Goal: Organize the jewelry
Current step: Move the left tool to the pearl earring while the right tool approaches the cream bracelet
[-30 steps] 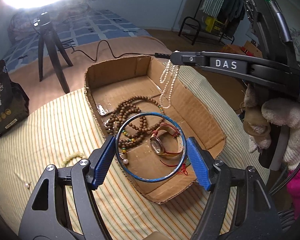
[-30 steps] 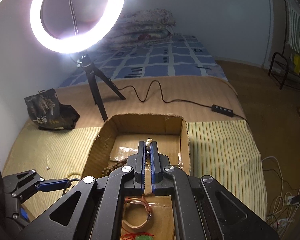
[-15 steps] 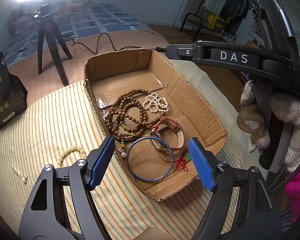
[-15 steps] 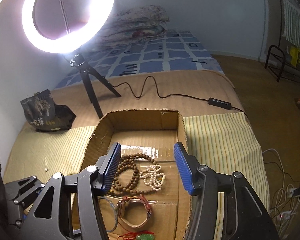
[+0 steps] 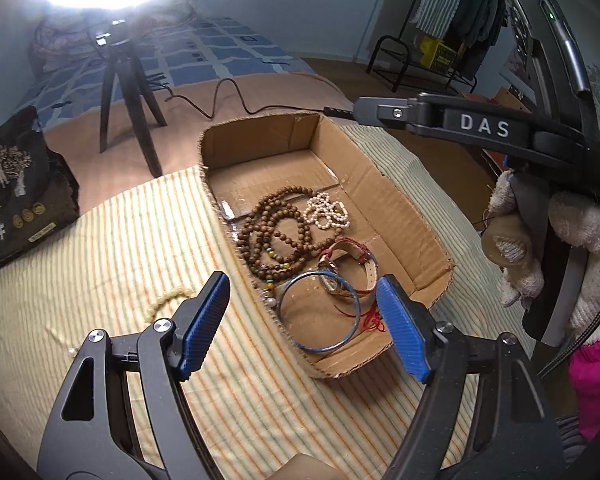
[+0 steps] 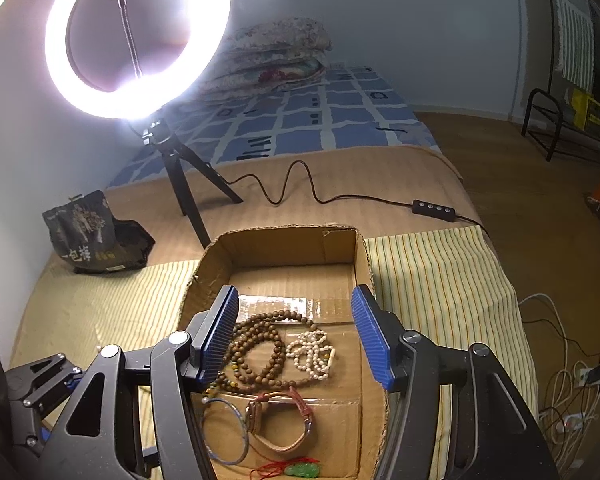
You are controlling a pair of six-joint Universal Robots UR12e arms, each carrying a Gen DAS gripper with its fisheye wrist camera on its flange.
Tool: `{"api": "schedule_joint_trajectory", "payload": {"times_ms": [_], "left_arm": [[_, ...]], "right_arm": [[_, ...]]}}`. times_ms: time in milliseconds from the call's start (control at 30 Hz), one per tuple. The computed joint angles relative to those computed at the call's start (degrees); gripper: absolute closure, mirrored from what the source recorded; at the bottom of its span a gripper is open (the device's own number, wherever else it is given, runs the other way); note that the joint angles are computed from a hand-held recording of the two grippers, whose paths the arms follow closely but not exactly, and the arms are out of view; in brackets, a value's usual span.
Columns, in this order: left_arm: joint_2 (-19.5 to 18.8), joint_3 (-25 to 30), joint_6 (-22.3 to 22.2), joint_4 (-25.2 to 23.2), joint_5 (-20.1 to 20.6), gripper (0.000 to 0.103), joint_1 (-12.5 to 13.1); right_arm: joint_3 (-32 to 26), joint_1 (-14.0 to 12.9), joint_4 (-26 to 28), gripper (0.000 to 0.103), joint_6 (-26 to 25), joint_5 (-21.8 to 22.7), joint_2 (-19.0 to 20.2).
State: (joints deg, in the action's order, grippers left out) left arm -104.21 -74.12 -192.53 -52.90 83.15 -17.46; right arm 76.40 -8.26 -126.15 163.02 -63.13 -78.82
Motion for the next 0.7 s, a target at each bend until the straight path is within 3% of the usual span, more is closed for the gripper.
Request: {"api": "schedule_joint_trajectory", "payload": {"times_ms": [300, 467, 700], "left_arm": [[3.6, -3.4, -0.1, 1.0, 1.8, 0.025, 1.9], [6.0, -5.8, -0.6, 1.5, 2.4, 0.025, 3.6], [9.7, -10.1, -1.1, 2.6, 3.4, 0.025, 6.9]], "right_arm": [[0.6, 0.6, 0.0, 0.028, 1.6, -0.8, -1.5], [1.7, 1.6, -0.6, 0.027, 0.8, -1.4, -2.7], [3.5, 2.8, -1.1, 0.027, -0.1, 1.2, -4.6]]}}
